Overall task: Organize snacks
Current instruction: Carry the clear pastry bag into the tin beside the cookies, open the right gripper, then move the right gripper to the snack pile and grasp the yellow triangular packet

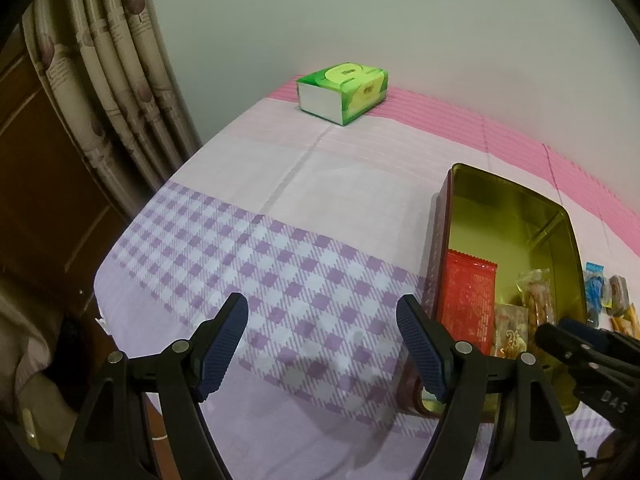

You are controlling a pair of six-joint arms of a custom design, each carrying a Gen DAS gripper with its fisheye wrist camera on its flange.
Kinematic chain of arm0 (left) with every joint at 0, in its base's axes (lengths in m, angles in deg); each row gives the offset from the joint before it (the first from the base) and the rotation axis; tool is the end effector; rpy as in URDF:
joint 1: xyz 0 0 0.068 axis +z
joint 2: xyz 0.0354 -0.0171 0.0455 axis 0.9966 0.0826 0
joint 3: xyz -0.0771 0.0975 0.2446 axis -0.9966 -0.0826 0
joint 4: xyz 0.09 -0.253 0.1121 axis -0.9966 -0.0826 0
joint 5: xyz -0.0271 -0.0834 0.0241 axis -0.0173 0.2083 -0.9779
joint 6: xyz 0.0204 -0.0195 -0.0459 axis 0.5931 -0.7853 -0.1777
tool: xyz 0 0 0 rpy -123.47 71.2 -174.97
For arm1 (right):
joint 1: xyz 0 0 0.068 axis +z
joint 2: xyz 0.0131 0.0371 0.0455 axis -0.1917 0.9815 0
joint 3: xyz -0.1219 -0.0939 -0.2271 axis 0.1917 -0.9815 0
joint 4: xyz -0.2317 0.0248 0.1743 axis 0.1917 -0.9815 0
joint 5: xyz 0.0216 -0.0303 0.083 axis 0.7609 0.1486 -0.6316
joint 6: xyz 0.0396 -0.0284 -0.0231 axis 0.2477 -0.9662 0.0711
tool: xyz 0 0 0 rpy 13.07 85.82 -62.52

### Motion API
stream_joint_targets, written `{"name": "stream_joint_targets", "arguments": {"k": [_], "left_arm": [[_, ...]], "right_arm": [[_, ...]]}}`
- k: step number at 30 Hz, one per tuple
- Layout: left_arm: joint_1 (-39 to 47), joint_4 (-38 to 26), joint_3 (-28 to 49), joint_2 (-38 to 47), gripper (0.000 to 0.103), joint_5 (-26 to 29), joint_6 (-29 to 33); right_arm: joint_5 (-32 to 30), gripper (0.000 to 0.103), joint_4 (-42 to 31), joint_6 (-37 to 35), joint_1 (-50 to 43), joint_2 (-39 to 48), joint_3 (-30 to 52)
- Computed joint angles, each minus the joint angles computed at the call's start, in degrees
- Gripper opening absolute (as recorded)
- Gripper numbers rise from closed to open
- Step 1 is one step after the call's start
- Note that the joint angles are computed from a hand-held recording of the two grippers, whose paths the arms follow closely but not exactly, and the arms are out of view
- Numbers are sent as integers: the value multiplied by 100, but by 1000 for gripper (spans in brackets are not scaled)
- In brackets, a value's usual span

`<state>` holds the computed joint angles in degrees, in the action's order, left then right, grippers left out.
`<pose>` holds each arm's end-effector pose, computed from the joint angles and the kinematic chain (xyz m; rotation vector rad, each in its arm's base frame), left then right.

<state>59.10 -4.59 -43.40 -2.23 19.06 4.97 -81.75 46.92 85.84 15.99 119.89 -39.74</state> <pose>0.2135 -0.0962 0.1753 0.1150 2.5397 -0.0087 0.1903 0.0950 0.1634 0.2286 2.6721 0.2918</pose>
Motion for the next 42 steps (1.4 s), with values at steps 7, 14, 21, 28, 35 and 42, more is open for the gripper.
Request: {"name": "stream_joint_targets", "arguments": {"k": [7, 14, 21, 28, 35, 42], "left_arm": [[70, -18, 32, 25, 77, 84, 13], [82, -25, 34, 25, 77, 96, 42], [79, -64, 34, 13, 77, 102, 76], [-41, -45, 16, 43, 77, -67, 163], [-286, 16, 17, 184, 77, -290, 140], [-441, 54, 15, 241, 77, -311, 64]], "right_arm": [[7, 41, -482, -235, -310, -801, -96], [-148, 42, -1530, -1322, -1836, -2088, -236], [-798, 54, -2023, -3682, -5032, -2433, -267], [-1242, 62, -1675, -5523, -6829, -1958, -506], [-1728, 70, -1179, -6351, -7477, -1715, -928], [-1979, 63, -640, -6614, -7685, -1867, -1450]]}}
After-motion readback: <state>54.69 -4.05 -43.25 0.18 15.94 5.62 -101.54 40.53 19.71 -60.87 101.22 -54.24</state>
